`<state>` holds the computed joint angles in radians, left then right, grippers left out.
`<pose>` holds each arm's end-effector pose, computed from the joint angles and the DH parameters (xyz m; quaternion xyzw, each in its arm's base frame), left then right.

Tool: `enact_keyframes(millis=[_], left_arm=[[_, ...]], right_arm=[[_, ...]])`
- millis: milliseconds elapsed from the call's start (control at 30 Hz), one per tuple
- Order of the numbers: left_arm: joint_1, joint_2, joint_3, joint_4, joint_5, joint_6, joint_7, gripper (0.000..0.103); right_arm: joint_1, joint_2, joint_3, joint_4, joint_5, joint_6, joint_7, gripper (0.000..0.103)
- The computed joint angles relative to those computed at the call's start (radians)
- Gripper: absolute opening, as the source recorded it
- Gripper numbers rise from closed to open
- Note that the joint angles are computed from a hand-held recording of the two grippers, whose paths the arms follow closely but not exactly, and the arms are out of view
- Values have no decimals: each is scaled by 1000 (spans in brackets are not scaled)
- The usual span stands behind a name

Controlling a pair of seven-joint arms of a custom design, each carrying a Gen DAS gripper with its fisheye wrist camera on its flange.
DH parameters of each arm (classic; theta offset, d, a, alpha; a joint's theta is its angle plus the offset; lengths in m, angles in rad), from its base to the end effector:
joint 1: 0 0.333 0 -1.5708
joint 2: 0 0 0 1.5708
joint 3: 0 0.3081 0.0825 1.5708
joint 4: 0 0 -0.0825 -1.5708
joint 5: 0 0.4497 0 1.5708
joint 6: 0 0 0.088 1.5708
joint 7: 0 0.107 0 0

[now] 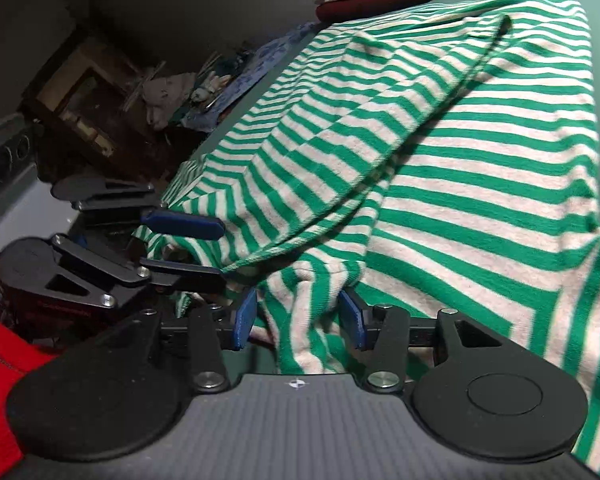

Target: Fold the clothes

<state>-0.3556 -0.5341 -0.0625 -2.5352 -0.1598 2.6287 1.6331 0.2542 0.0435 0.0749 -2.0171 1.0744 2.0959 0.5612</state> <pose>0.4503 -0.1967 0.4920 -0.5376 0.7836 -0.2773 0.1413 0.5874 0.2453 0.4172 -0.8237 0.3464 0.1798 0.4113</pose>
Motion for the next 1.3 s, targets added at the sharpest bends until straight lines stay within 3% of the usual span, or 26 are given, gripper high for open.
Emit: enact_keyframes(millis=[33, 67, 133, 267, 333, 367, 400, 467, 567, 633, 700, 867, 1067, 1133, 1167, 1200, 1233, 1267, 1300], left_arm=[[-8, 0, 4, 2, -5, 0, 12, 47], [-10, 8, 1, 6, -4, -3, 15, 48], [-13, 26, -5, 16, -3, -10, 21, 48], [-32, 45, -9, 20, -19, -23, 55, 46], [-32, 54, -11, 25, -29, -40, 58, 47], [-29, 59, -14, 26, -31, -50, 56, 42], [-13, 62, -21, 28, -22, -66, 40, 31], [10, 61, -22, 25, -17, -94, 12, 15], [15, 45, 9, 9, -71, -106, 9, 15], [27, 33, 10, 3, -82, -102, -4, 12], [38, 11, 6, -6, -82, -98, -22, 3], [25, -75, 25, -37, -102, -125, -26, 3], [21, -67, 24, -52, -100, -165, -44, 1], [21, -65, 20, -51, -100, -145, -44, 1], [26, -61, 14, -49, -90, -137, -49, 2], [35, -54, 6, -45, -74, -135, -57, 3], [41, -44, 3, -40, -63, -135, -61, 3], [44, -36, 2, -36, -55, -133, -64, 5], [47, -29, 0, -32, -47, -131, -67, 6]], right_arm=[[4, -2, 4, -2, -2, 10, -19, 43], [7, -3, 6, -3, -5, 21, -30, 30], [13, -2, 9, -5, -11, 45, -41, 16], [13, 0, 7, -7, 2, 51, -52, 15], [9, 7, 4, -2, 13, 38, -30, 28], [5, 15, 2, 2, 29, 19, -19, 35], [1, 18, 3, 4, 49, 4, -21, 46], [-1, 19, 6, -2, 81, -7, -42, 53], [3, 22, 14, -11, 115, 3, -89, 47], [5, 37, 14, 6, 96, 2, -57, 19], [-11, 57, 5, 35, 85, -62, -20, 13], [-60, 69, -14, 95, 12, -266, -31, 11], [-57, 79, -4, 109, -88, -285, -13, 11], [-64, 75, -7, 111, -73, -297, -25, 12], [-66, 71, -8, 105, -56, -282, -26, 17], [-66, 67, -8, 95, -31, -250, -19, 23], [-66, 70, -8, 91, -2, -224, -5, 41], [-64, 77, -5, 92, 14, -207, 2, 50], [-61, 85, -1, 96, 22, -192, 5, 49]])
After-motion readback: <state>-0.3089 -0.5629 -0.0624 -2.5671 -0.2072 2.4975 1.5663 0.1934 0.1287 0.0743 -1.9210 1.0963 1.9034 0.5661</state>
